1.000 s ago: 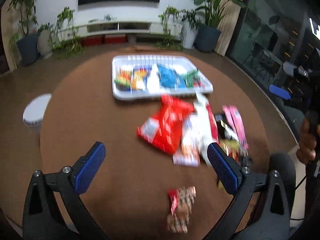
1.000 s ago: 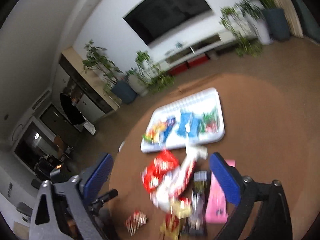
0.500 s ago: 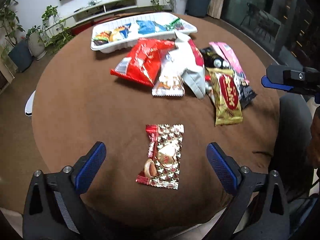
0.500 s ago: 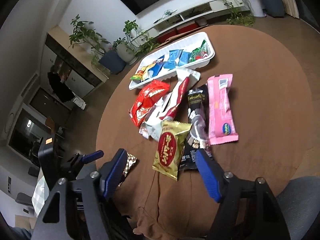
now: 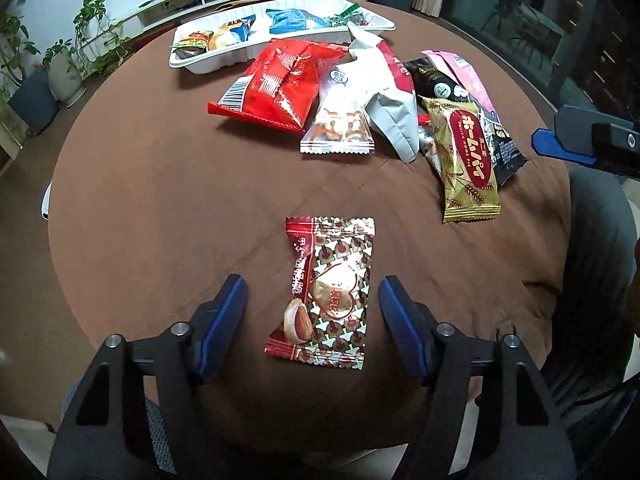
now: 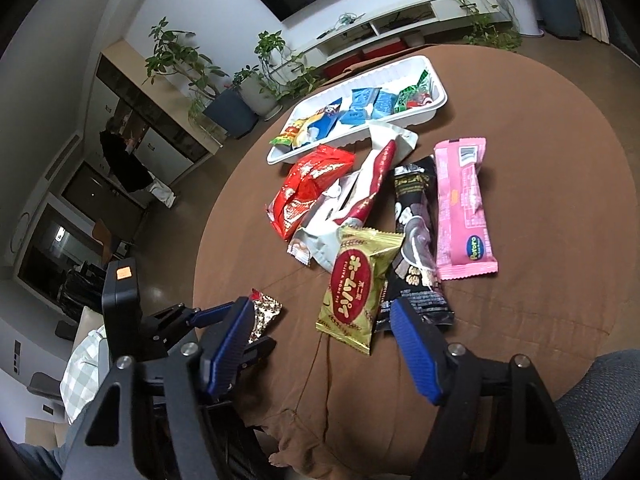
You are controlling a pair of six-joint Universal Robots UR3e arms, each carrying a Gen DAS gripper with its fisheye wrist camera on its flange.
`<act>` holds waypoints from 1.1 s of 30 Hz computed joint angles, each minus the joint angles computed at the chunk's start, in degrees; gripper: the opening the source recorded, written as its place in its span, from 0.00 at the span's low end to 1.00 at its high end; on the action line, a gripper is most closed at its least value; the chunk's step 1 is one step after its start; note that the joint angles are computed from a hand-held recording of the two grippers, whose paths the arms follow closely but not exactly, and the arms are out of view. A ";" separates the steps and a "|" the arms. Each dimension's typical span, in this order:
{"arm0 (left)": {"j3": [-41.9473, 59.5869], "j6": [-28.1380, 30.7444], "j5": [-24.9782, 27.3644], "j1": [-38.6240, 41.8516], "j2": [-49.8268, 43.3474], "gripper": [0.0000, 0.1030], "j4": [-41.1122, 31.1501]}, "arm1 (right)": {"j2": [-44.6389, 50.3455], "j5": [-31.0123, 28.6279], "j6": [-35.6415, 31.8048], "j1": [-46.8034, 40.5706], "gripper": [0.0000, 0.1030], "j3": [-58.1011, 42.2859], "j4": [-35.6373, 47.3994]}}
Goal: Organize snacks
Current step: 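Move the left tool to the brown-and-white patterned wrapper on the table, then grasp the patterned wrapper with the left tool and lift it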
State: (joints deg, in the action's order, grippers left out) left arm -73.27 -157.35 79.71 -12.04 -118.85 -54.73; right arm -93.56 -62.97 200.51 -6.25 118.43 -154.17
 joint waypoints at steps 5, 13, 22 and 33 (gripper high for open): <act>2.00 1.01 -0.82 0.59 -0.78 0.43 -1.31 | 0.00 -0.41 -0.08 0.56 0.72 -0.25 -0.17; 0.58 1.57 -3.47 3.17 0.52 0.23 -1.18 | 0.49 -1.43 -0.12 2.04 0.72 -0.89 -0.48; -2.36 2.02 -6.96 4.96 2.28 0.14 0.68 | 3.47 -2.25 0.40 4.17 0.72 -2.07 -2.03; -6.15 0.90 -9.44 5.90 3.67 0.12 3.94 | 4.88 -5.19 0.28 6.11 0.72 -3.04 -1.91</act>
